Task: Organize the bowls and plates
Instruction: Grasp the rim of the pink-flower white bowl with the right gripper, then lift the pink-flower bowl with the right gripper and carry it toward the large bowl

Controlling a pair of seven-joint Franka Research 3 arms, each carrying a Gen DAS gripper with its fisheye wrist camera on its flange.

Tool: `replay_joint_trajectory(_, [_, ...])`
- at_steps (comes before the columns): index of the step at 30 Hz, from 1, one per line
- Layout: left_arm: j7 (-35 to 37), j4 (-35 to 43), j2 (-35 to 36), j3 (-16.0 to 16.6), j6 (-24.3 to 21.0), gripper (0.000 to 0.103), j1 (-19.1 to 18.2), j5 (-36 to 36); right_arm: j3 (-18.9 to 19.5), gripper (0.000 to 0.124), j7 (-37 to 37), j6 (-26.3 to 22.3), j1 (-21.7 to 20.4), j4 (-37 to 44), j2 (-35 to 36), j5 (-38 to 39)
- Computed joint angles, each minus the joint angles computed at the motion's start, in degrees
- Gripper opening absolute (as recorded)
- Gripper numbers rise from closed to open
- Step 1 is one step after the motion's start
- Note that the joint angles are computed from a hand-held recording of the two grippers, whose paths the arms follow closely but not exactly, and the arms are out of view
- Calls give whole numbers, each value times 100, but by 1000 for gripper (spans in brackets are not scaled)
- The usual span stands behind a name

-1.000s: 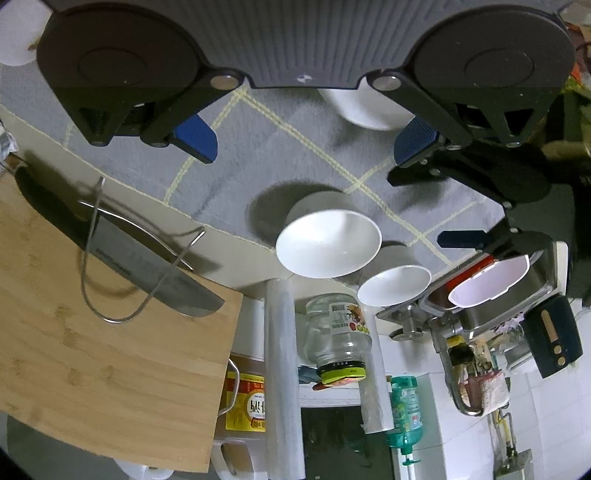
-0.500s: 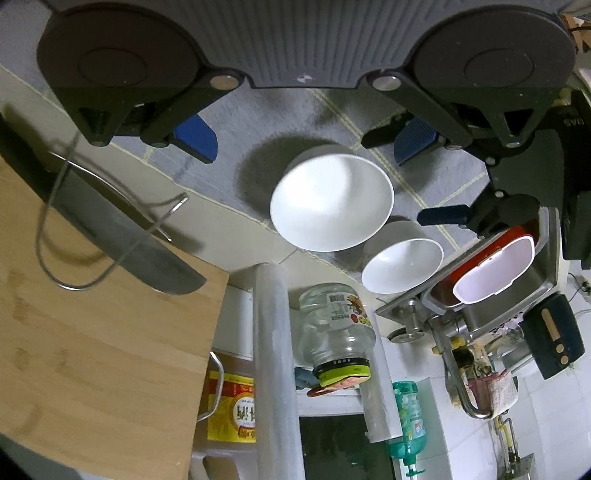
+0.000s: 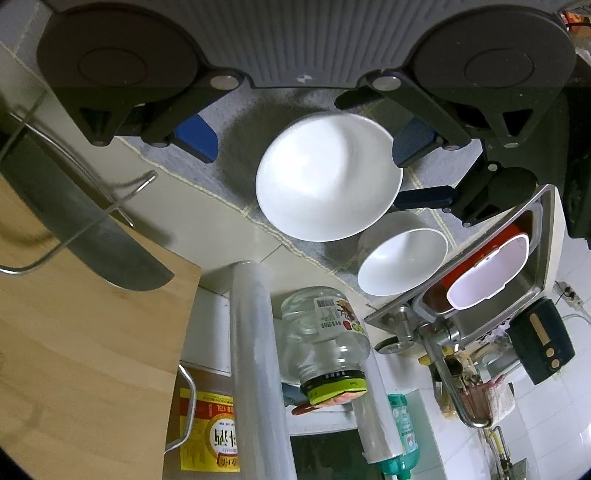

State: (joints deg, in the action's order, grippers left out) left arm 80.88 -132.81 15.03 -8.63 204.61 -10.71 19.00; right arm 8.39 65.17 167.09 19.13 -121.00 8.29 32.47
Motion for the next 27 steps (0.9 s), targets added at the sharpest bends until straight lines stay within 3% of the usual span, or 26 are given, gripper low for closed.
replay_joint_trajectory(8, [-602,187,147,-319,33,93,506,868,50,95,-284,-248,-86,361,299,180])
replay_joint_trajectory(27, [-1265,361,262,-357,141,90,754,1767,86,82,-238,-476,-124,909,769,-37])
